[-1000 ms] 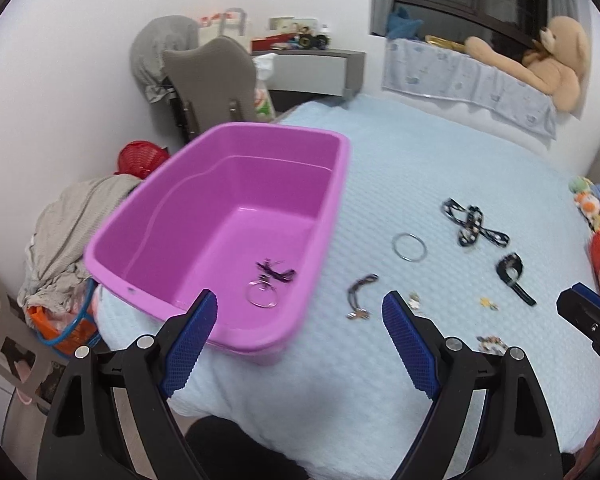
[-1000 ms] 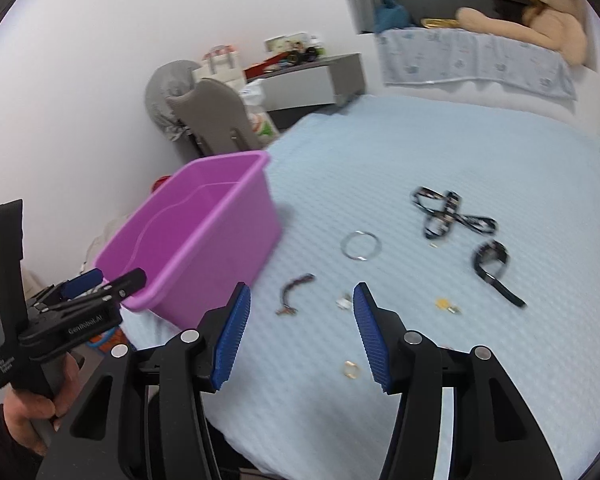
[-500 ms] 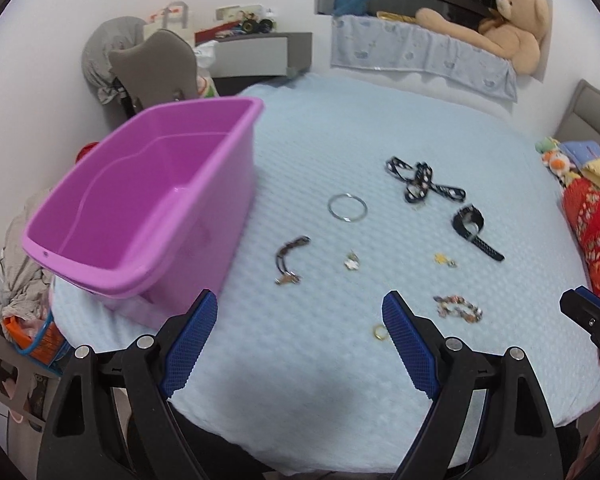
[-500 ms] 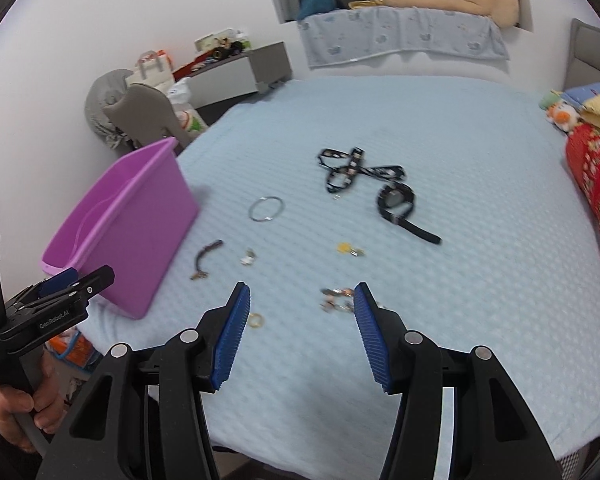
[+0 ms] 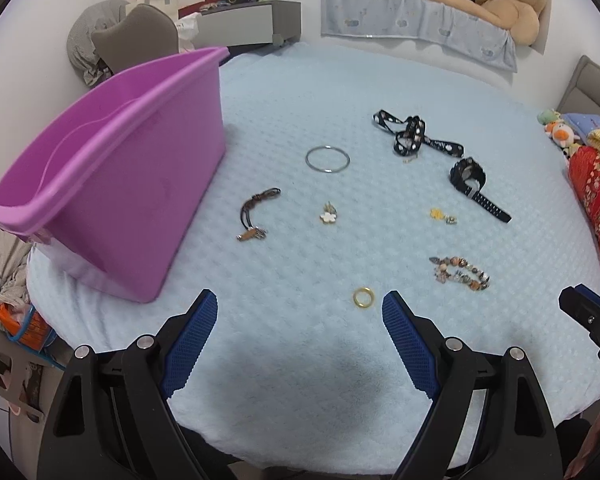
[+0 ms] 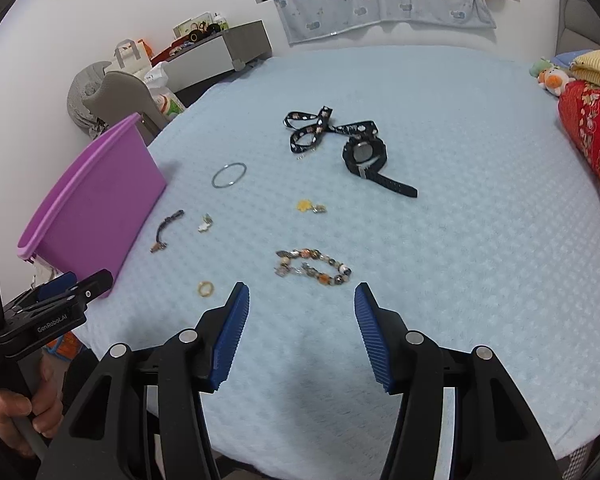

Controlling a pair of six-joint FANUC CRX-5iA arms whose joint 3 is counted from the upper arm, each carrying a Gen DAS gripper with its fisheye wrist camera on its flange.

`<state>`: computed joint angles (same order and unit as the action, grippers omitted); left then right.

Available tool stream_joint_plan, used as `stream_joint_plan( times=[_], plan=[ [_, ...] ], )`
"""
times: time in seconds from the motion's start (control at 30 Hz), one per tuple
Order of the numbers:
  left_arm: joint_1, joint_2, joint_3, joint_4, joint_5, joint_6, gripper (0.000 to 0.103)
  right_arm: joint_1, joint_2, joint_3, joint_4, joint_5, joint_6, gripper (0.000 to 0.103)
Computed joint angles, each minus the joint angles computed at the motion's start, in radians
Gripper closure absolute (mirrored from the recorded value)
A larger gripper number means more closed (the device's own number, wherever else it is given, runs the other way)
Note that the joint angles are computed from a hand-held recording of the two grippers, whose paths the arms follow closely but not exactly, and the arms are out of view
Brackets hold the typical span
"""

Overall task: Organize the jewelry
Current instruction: 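Grasp beaded charm bracelet with right gripper while left gripper grasps gold ring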

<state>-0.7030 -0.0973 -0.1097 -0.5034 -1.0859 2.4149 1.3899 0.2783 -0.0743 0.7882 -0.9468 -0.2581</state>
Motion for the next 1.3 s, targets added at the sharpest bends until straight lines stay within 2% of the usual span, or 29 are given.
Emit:
stream_joint_plan(
  times=[0.2, 0.6, 1.0, 1.3],
  plan=[
    [-0.001, 0.055, -0.007, 0.006, 0.029, 0.029, 0.020, -0.038, -0.005, -0.066, 0.002, 0.088, -0.014, 0.050],
    [0.039, 0.157, 0.011, 0.059, 0.079, 0.013, 0.020, -0.116, 0.043, -0.069, -0.066, 0.197, 0.093, 0.049],
    [0.059, 0.242, 0.027, 0.111, 0.126, -0.017, 0.020, -0.166, 0.127, 0.036, -0.196, 0.218, 0.343, 0.046],
    [0.068, 0.270, 0.033, 0.109, 0.140, -0.013, 0.020, -0.181, 0.192, 0.123, -0.265, 0.182, 0.506, 0.045]
  ],
)
